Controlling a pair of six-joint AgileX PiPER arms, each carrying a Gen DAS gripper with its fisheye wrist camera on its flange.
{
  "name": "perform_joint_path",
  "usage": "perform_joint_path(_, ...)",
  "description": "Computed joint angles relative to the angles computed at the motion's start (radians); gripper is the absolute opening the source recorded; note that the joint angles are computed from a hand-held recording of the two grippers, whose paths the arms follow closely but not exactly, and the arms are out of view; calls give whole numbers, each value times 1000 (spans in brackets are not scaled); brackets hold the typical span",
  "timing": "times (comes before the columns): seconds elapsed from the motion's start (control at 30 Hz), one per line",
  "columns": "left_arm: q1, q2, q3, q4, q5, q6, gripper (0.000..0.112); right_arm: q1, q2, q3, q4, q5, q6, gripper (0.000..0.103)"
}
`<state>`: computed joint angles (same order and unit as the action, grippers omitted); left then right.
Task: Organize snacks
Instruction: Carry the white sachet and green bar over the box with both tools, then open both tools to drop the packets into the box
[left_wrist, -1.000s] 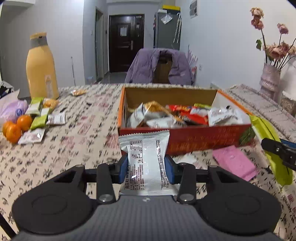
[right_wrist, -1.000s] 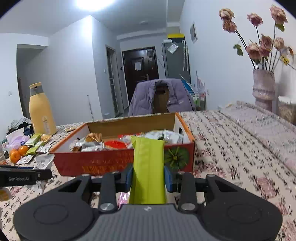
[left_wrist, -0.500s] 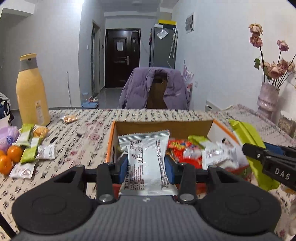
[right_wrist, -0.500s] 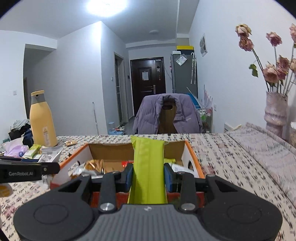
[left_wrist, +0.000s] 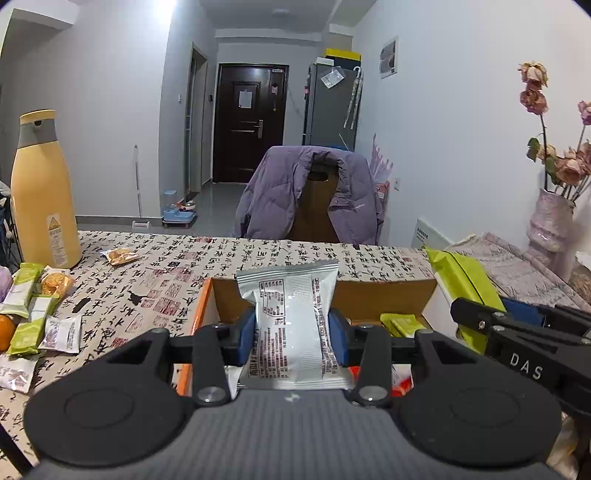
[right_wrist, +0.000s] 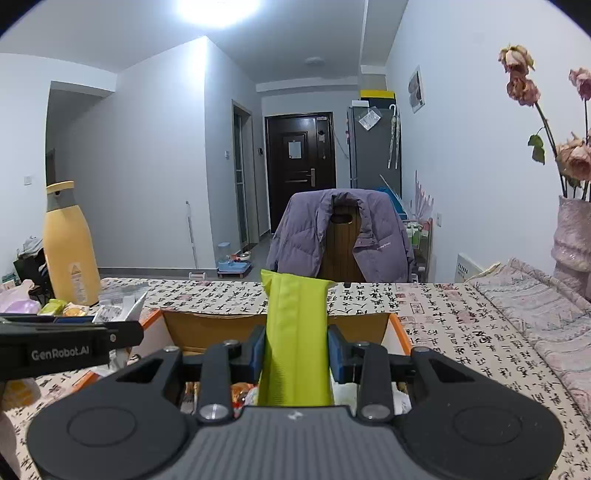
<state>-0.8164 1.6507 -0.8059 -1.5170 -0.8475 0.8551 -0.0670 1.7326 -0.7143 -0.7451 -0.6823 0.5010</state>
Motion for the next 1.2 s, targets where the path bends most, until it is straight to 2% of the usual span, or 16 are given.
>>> perform_joint_path(0.2, 60, 64, 3, 83, 40, -78, 42, 16, 77, 0, 128, -54, -136, 33)
perform_joint_path(0.5, 90, 85, 36, 153, 94, -137, 42, -1, 116, -38, 46, -21, -74, 34)
perform_joint_path(0.6, 79, 80, 49, 163, 69, -164, 46, -11, 109, -32, 17, -23, -49, 34)
perform_joint_path(0.7, 68, 75, 56, 166, 43, -181, 65, -19, 107, -29, 27, -30, -46, 34)
perform_joint_path(0.73, 63, 75, 59, 167, 30, -188, 77, -23, 111, -32, 28, -32, -43, 38)
perform_joint_path(0.77, 52, 77, 58, 161, 10, -189, 82, -24, 112, -33, 30, -33, -37, 43)
perform_joint_path(0.83, 43, 78, 61, 164, -9, -197, 90, -33, 114, -33, 22, -41, -19, 73)
perform_joint_path(0.87, 40, 77, 64, 166, -18, -205, 102, -37, 115, -32, 23, -46, -14, 79)
perform_joint_path(0.93, 26, 80, 72, 172, -52, -232, 103, -47, 117, -31, 17, -60, -3, 98)
perform_joint_path(1.0, 25, 75, 76, 177, -55, -240, 103, -53, 120, -27, 20, -74, -3, 103)
perform_joint_path(1.2, 19, 74, 77, 168, -66, -250, 103, -49, 124, -31, 41, -60, -7, 103)
